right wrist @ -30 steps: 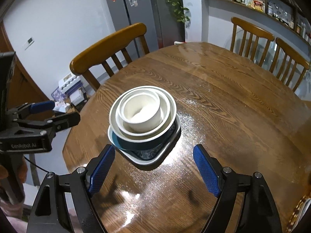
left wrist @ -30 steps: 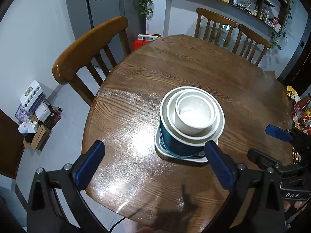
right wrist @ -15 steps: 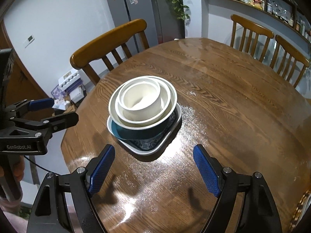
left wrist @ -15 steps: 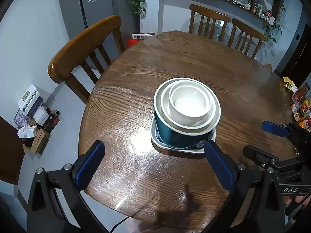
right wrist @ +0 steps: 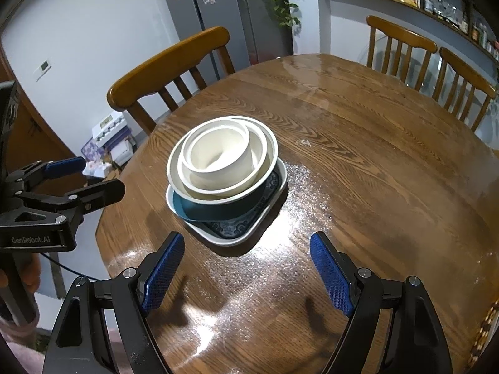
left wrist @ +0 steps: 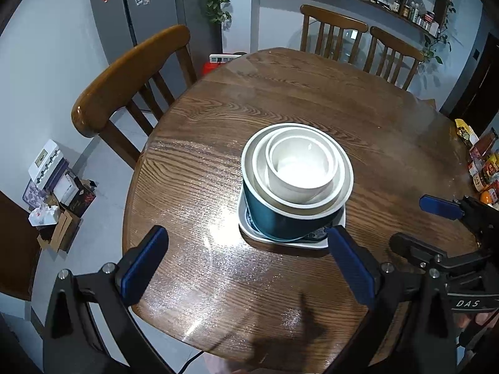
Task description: Organize plates and bowls
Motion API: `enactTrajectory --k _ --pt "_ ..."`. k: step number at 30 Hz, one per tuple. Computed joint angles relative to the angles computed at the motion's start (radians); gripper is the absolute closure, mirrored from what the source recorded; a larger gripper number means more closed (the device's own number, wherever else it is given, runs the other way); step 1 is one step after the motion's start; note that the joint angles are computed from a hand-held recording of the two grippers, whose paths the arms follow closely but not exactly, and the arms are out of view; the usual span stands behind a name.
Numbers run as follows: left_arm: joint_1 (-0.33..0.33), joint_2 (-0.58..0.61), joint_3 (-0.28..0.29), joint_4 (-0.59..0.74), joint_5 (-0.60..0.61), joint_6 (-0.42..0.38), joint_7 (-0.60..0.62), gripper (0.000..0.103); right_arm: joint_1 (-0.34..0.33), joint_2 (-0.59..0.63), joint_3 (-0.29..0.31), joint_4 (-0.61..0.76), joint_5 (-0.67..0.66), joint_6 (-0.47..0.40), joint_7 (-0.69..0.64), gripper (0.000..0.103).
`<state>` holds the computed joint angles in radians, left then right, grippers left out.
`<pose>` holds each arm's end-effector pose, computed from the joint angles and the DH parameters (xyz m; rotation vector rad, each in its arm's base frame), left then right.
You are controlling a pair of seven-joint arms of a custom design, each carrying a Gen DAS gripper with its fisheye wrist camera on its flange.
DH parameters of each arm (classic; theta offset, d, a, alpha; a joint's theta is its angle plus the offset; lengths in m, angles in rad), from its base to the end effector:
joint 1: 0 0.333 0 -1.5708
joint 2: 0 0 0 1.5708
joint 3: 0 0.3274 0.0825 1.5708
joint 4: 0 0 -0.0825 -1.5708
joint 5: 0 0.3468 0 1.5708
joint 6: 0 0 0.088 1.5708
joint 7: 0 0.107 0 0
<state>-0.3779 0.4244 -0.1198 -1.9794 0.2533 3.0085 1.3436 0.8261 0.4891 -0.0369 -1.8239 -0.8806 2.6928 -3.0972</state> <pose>0.5538 -0.3127 0.3593 -1.4140 2.3437 -0.7458 0.4387 0.4821 0.3338 -1.7445 1.8933 -0.4629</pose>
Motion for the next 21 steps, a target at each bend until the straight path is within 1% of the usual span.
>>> enactTrajectory --k 2,4,7,9,16,21 --pt "-0.001 0.002 -0.001 0.001 0.001 -0.003 0.002 0.001 -0.003 0.003 0.002 0.001 0.007 0.002 -0.006 0.02" --pt "0.009 0.004 -0.014 0.001 -0.007 -0.004 0.014 0.001 -0.004 0.005 0.002 0.001 0.011 0.006 -0.009 0.02" --pt "0.001 0.008 -0.007 0.007 -0.005 -0.008 0.013 0.001 -0.003 0.009 0.001 0.004 0.02 0.009 -0.015 0.02" --pt "0.01 0.009 -0.02 0.006 -0.014 -0.009 0.023 0.001 -0.001 0.011 0.0 0.005 0.024 0.012 -0.018 0.02" --pt "-0.002 0.013 -0.006 0.012 -0.015 -0.019 0.014 0.001 0.012 0.013 -0.014 0.008 0.01 0.008 -0.009 0.02" --pt "-0.009 0.016 0.002 0.013 -0.006 -0.019 0.004 0.001 0.008 0.014 -0.008 0.01 0.018 0.004 -0.019 0.02"
